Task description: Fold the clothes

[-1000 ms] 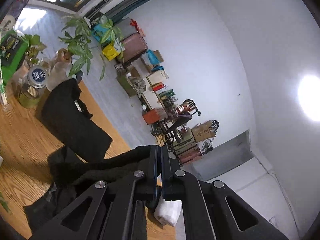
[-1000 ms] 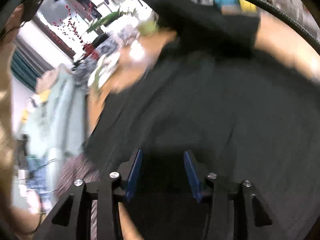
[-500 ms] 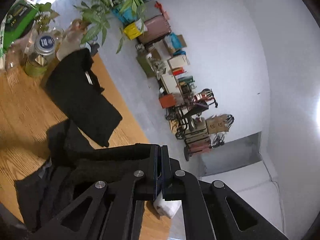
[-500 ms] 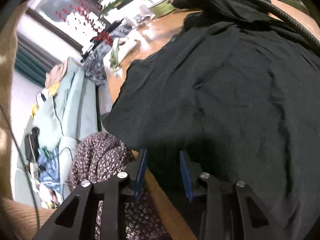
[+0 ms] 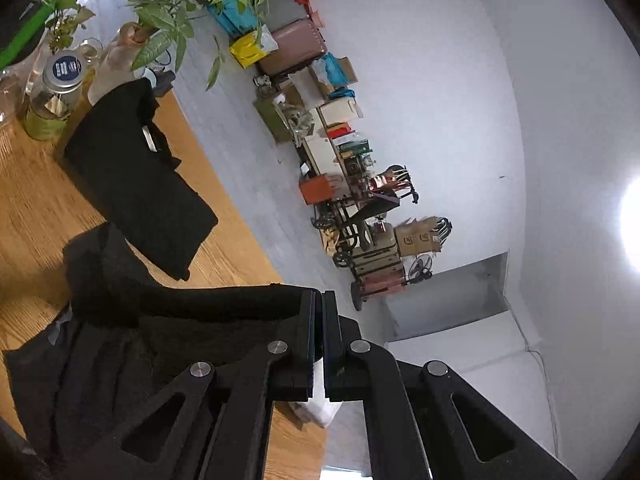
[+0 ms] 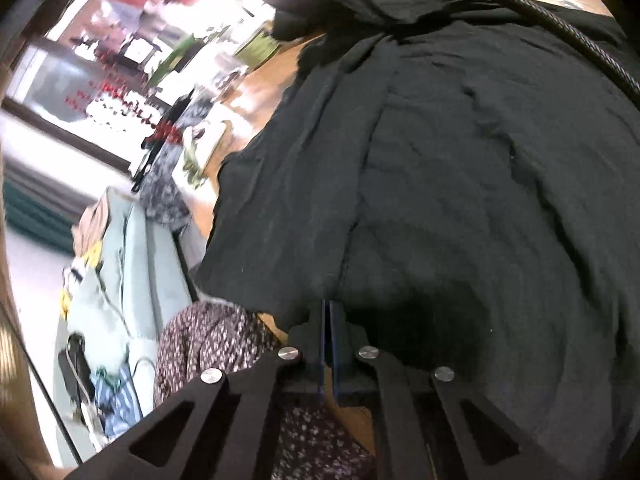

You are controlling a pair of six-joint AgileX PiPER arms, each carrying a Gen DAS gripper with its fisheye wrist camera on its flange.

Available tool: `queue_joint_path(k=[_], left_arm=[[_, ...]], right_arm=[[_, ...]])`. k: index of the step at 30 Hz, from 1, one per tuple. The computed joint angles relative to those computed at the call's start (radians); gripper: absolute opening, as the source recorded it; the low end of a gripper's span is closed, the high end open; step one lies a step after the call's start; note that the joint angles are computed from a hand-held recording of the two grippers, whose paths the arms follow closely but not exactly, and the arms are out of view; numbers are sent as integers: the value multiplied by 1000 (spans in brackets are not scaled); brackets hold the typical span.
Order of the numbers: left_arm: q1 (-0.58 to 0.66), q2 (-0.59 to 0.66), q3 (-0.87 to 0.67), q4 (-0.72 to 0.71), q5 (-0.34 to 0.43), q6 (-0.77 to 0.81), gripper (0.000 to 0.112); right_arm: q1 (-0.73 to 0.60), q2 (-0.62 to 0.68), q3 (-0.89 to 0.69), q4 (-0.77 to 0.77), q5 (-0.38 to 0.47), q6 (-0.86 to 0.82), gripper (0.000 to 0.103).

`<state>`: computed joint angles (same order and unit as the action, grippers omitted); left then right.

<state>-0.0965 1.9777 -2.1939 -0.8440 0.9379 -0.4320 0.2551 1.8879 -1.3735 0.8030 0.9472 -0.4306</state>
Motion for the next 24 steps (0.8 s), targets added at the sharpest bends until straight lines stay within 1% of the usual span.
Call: queue_joint_path(k=[2,4,6,7,8,12,15,16,17,18,21,24], left_arm=[[0,-10,25,-19,-11,14,2],[3,-24,50,-34,-22,28,2],[5,-36,73,-49,-31,42,2],[5,-41,83,-58,-35,51,2],[6,-47,94,-66,-39,59,2],[8,-68,136,-100,-51,88,2],[10,-86,168,-121,-61,107,2],[11,-93,180,-129,-65,114,2],[11,-101,192,-136,-69,123,2],[12,-108,203,-143,-72,130,2],[14,-119,221,-158,-75,138,2],[18,-124,229,-169,-71,152,2]], right_arm=[[13,-11,0,-23,-25,43,3],[36,-22,2,-66,-69,107,3],[54,-29,1,-107,-95,171,11],[64,-34,4,-140,-111,210,24],[74,-38,5,-163,-124,242,31],[122,-28,-31,-238,-131,357,38],[166,-34,-35,-330,-160,449,41],[170,-39,-29,-340,-169,459,39],[170,-42,-21,-338,-174,455,27],[163,-42,-10,-313,-174,431,6],[145,-60,30,-230,-160,360,5],[141,-128,95,-169,-128,291,5]])
